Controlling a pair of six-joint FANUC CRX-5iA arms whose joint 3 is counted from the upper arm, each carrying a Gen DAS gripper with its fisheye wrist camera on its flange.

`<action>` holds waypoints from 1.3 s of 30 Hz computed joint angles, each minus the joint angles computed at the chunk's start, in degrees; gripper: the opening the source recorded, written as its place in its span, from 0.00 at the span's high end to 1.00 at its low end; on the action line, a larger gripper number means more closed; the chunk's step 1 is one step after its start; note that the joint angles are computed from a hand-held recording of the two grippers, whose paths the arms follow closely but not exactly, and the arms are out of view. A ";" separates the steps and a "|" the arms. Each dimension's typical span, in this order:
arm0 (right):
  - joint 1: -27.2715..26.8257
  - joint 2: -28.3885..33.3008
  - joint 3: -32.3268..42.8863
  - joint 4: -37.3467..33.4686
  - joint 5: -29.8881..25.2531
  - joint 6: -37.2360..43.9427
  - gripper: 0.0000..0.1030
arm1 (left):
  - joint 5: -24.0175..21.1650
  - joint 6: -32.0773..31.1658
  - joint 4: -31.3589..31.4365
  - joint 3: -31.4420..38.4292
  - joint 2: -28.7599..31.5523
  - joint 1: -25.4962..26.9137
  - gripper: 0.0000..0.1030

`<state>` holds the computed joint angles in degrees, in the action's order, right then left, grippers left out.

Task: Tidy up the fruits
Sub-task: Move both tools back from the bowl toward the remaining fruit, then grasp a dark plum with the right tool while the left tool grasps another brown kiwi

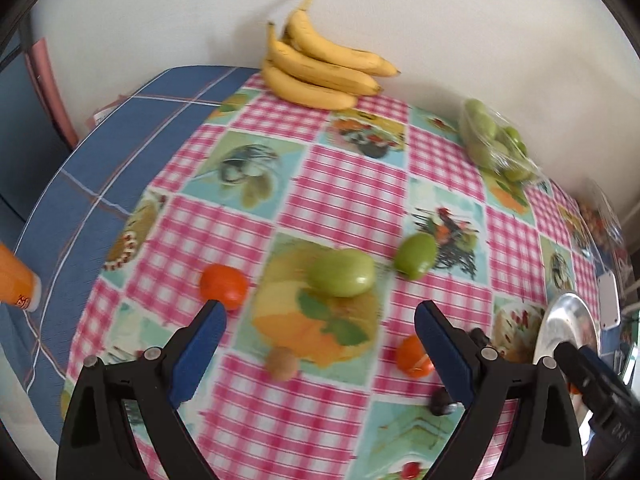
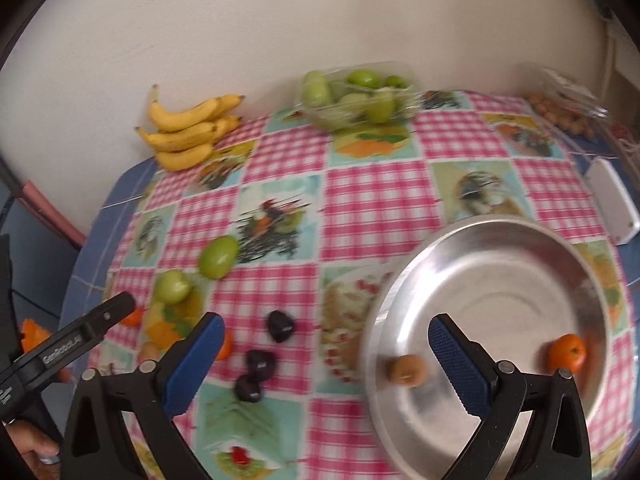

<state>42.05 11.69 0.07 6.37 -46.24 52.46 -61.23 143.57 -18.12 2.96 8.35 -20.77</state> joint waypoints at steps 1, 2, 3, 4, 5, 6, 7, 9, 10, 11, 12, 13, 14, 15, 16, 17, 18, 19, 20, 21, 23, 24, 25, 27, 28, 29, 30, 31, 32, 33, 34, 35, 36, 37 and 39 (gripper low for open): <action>0.37 0.46 0.97 -1.77 -0.52 1.22 0.00 | -0.37 0.17 0.10 -0.49 -0.45 0.42 0.08; 0.84 0.80 1.65 -2.77 -0.90 2.13 0.00 | -0.59 0.43 0.21 -0.90 -0.77 0.75 0.08; 1.38 1.06 1.99 -3.00 -1.20 2.41 0.00 | -0.53 0.53 0.66 -1.58 -1.22 1.27 0.08; 2.04 1.37 2.31 -2.84 -1.68 2.40 0.00 | -0.16 0.47 1.32 -2.35 -1.68 1.78 0.08; 2.52 1.51 2.46 -3.09 -1.80 2.64 0.00 | 0.55 0.30 2.15 -3.30 -2.20 2.38 0.08; 2.79 1.82 2.93 -3.88 -2.07 3.31 0.00 | 1.27 -0.07 3.03 -4.24 -2.68 2.95 0.08; 3.04 2.16 3.44 -4.68 -2.54 3.88 0.00 | 1.76 -0.65 3.84 -5.00 -3.02 3.39 0.08; 3.66 2.92 4.16 -5.30 -3.62 4.49 0.00 | 1.70 -1.39 4.62 -5.54 -2.93 3.77 0.08; 4.01 3.39 4.59 -5.46 -4.42 4.64 0.00 | 1.47 -1.83 5.08 -5.75 -2.73 3.99 0.08; 4.33 3.76 4.88 -5.55 -5.00 4.64 0.00 | 1.43 -2.47 5.90 -6.14 -2.59 4.34 0.08; 4.45 4.00 5.13 -6.03 -5.59 4.92 0.01 | 1.61 -3.03 6.77 -6.66 -2.55 4.70 0.08; 4.53 4.32 5.47 -6.66 -6.28 5.14 0.02 | 1.58 -3.34 7.59 -6.97 -2.32 4.99 0.08; 4.68 4.64 5.65 -6.77 -6.87 5.05 0.03 | 1.46 -3.54 8.28 -7.16 -2.05 5.24 0.08; 4.86 5.02 5.83 -6.63 -7.61 4.95 0.07 | 1.48 -3.73 8.66 -7.30 -1.81 5.35 0.08; 4.94 5.48 6.09 -6.67 -8.41 5.02 0.11 | 1.50 -4.27 9.28 -7.41 -1.39 5.48 0.09; 4.88 6.02 6.48 -7.15 -9.21 5.28 0.15 | 1.57 -5.02 10.09 -7.55 -1.06 5.66 0.14; 4.60 6.52 6.97 -8.00 -10.11 5.61 0.17 | 1.87 -5.88 11.04 -7.87 -0.84 5.85 0.21; 4.38 7.05 7.38 -8.73 -11.00 5.58 0.23 | 2.12 -6.56 11.80 -8.06 -0.59 5.98 0.25; 4.25 7.50 7.70 -9.06 -11.76 5.48 0.31 | 2.31 -7.07 12.35 -8.18 -0.33 6.02 0.29; 4.18 7.93 7.98 -9.16 -12.45 5.48 0.34 | 2.36 -7.47 12.74 -8.25 -0.08 6.07 0.29; 4.18 8.47 8.25 -9.07 -13.38 5.48 0.45 | 2.51 -8.15 13.36 -8.44 0.28 6.24 0.35; 4.12 8.60 8.34 -9.24 -13.60 5.62 0.47 | 2.51 -8.37 13.58 -8.48 0.41 6.29 0.40; 4.05 8.67 8.40 -9.47 -13.75 5.80 0.51 | 2.51 -8.50 13.70 -8.51 0.53 6.31 0.41; 4.00 8.74 8.47 -9.75 -13.88 6.01 0.52 | 2.52 -8.83 14.09 -8.49 0.85 6.42 0.50; 4.01 8.81 8.56 -9.88 -14.08 6.28 0.55 | 2.75 -9.25 14.57 -8.67 0.98 6.59 0.53; 4.07 8.90 8.69 -9.85 -14.38 6.45 0.59 | 2.99 -9.63 15.02 -8.88 1.06 6.71 0.57; 4.17 9.04 8.86 -9.72 -14.60 6.39 0.61 | 3.02 -9.78 15.14 -8.93 1.12 6.72 0.59; 4.22 9.07 8.86 -9.60 -14.70 6.36 0.61 | 2.87 -9.82 15.04 -8.80 1.20 6.64 0.60; 4.36 9.16 8.83 -9.44 -14.70 6.21 0.61 | 2.81 -9.87 14.90 -8.69 1.25 6.55 0.64; 4.36 9.27 9.02 -9.38 -14.95 6.27 0.62 | 2.88 -9.84 14.84 -8.64 1.25 6.49 0.71; 4.35 9.34 9.15 -9.38 -15.02 6.43 0.63 | 2.87 -9.70 14.74 -8.45 1.46 6.43 0.73; 4.37 9.36 9.18 -9.36 -15.06 6.73 0.64 | 2.84 -9.66 14.70 -8.43 1.50 6.42 0.76; 4.40 9.35 9.19 -9.34 -15.06 6.86 0.64 | 2.91 -9.71 14.82 -8.52 1.51 6.47 0.76; 4.35 9.37 9.27 -9.42 -15.17 7.07 0.65 | 3.04 -9.73 14.84 -8.59 1.47 6.52 0.76; 4.38 9.63 9.55 -9.65 -15.13 7.27 0.67 | 3.18 -9.62 14.75 -8.75 1.29 6.51 0.76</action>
